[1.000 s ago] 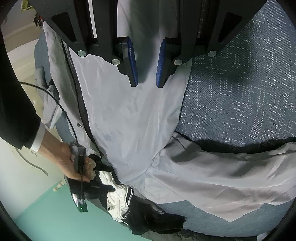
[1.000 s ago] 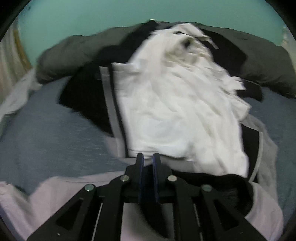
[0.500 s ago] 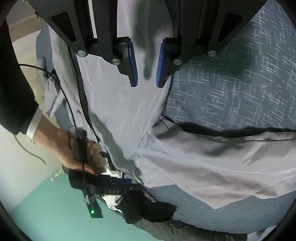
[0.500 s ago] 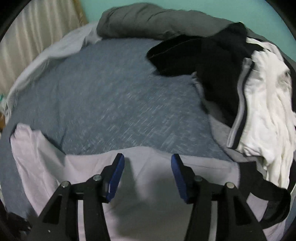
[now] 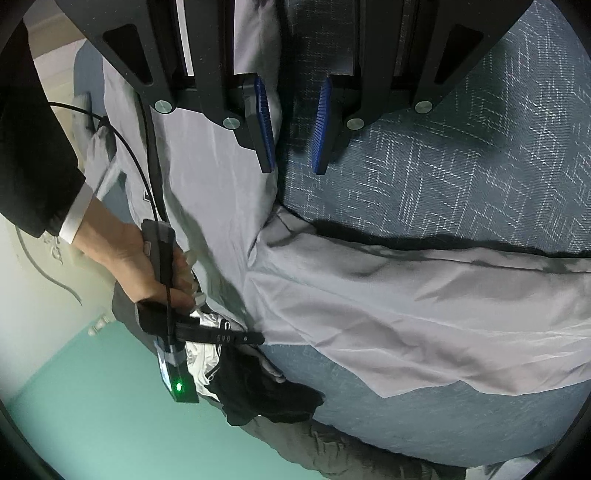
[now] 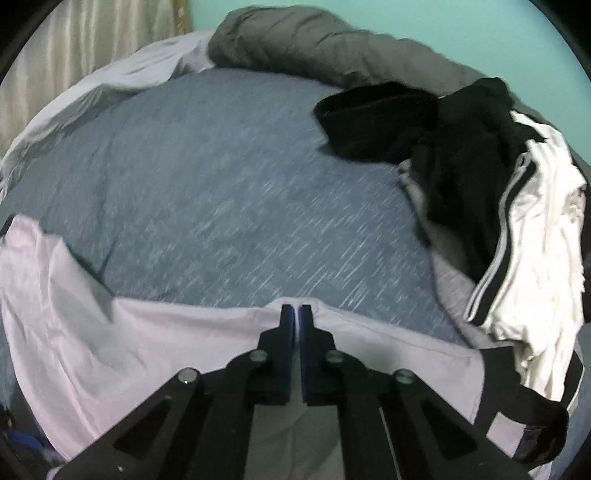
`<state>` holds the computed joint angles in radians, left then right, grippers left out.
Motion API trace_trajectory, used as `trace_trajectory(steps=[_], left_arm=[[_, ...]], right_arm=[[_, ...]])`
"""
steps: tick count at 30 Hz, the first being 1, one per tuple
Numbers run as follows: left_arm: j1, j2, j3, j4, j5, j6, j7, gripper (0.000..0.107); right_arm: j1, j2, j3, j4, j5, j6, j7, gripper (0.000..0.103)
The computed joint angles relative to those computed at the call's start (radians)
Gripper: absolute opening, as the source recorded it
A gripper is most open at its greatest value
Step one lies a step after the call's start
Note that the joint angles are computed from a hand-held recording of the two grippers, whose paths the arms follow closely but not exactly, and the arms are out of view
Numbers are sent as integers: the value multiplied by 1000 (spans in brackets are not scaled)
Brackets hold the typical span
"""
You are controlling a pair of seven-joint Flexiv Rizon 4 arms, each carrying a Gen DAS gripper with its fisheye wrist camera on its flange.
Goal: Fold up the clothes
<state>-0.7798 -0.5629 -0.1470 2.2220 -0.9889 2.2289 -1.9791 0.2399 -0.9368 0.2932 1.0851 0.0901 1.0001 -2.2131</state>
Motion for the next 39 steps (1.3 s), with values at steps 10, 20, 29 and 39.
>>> trace_trajectory(steps=[10, 20, 29, 39], left_arm=[[-8, 4, -3, 22, -13, 11, -15, 23], [-16, 14, -13, 65, -42, 50, -55, 22], [-41, 33, -34, 108, -144, 96, -46, 22], [-44, 123, -82, 204, -328, 134, -39, 23]], right_arm=[[64, -44, -103, -55, -97, -44, 229, 2], [9, 44, -72, 58, -50, 114, 276, 26], [-136, 185, -8, 245, 13, 143, 281, 30], [-303, 388, 63, 474, 191, 94, 97, 30]])
